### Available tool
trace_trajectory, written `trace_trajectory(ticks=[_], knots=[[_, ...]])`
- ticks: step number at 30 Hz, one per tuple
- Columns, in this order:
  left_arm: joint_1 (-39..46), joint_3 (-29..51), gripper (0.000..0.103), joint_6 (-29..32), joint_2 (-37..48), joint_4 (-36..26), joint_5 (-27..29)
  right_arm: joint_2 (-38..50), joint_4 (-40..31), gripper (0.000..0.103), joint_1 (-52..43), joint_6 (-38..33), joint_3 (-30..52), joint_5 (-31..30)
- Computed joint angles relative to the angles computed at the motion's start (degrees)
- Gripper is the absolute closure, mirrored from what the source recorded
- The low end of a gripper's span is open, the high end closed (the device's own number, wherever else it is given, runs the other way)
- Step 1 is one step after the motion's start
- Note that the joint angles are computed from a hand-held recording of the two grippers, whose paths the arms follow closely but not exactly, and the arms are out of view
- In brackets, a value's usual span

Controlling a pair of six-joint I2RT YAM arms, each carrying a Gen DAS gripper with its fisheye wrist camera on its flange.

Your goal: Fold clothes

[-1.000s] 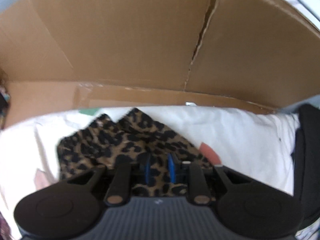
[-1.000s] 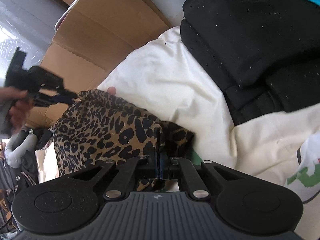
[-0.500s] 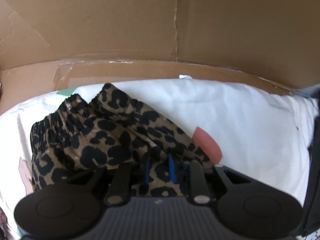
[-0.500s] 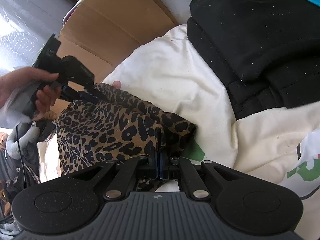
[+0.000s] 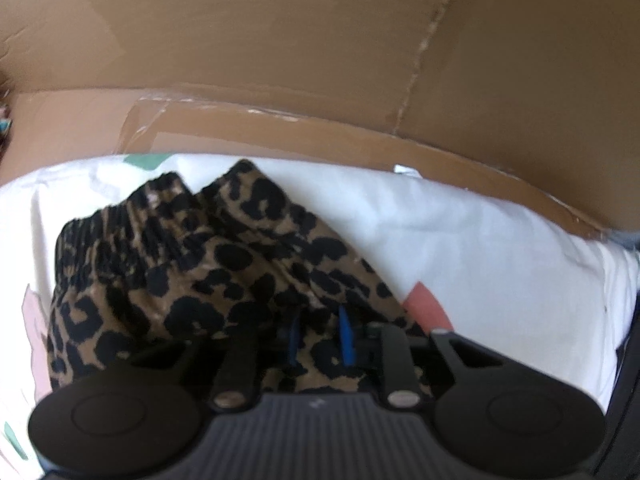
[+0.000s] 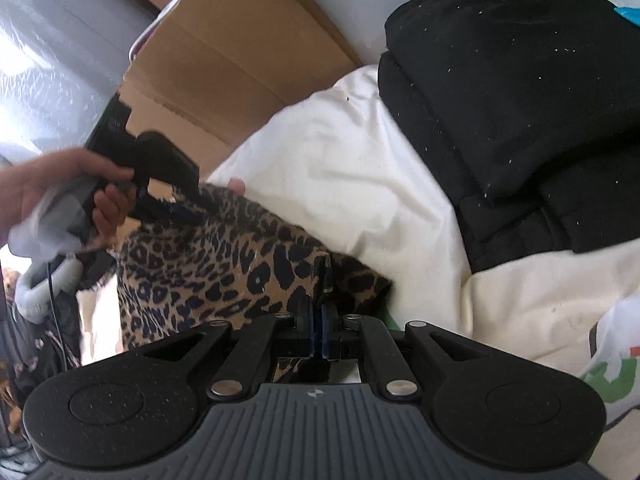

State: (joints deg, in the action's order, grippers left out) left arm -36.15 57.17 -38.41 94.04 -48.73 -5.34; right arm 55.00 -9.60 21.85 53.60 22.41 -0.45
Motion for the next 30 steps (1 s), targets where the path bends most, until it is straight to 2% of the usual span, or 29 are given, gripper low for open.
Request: trace_trajectory(ticks=[1, 4, 8, 13, 16, 23, 24, 25, 27, 30], knots=[[0.08, -0.80, 0.091, -0.61, -1.05, 0.14, 0.12, -0.19, 0.40, 0.100, -0.36, 0.18, -0.26, -0.17], [0.69, -3.46, 0.094, -1.33, -4.27, 1.13, 0.88, 0.84, 1.60, 0.100, -0.34, 0.97, -0.57, 0.02], [1.95, -7.14, 0.094, -1.99, -8.57, 2.95, 2.47, 1.77, 2.87, 0.100, -0.24, 1.26, -0.76, 0.10], [0.51, -8.64, 0.090, -2.15, -12.57, 2.34, 4.13, 2.06, 3.86, 0.100, -0.90, 1.38, -1.23, -0.59], [-0.05, -8.42, 0.084, -2.03, -12.70, 2.15, 5.55, 2.61, 4.60, 0.099, -1.22, 1.70, -1.27, -0.87], [-0.52, -8.28, 0.084, -2.49, -8.65, 3.35, 6.22, 1.79, 3.95, 0.102, -0.49, 0.10, -0.90, 0.05], [-0.29, -8.25, 0.085, -2.61, -8.73, 3.10, 6.51, 1.21, 3.58, 0.102, -0.30, -0.10, -0.91, 0.15], [-0.06, -8.18, 0.092, -2.80, -8.81, 2.70, 6.75, 0.46, 2.90, 0.102, 0.26, -0.01, -0.86, 0.69], [0.75, -8.58, 0.099, -3.99, -9.68, 1.85, 7.03, -0.93, 1.64, 0.103, 1.38, 0.46, -0.77, 1.80], [1.80, -11.00, 0.102, -5.68, -13.22, 2.99, 7.70, -1.64, 1.02, 0.103, 2.76, 0.96, -0.68, 3.39]])
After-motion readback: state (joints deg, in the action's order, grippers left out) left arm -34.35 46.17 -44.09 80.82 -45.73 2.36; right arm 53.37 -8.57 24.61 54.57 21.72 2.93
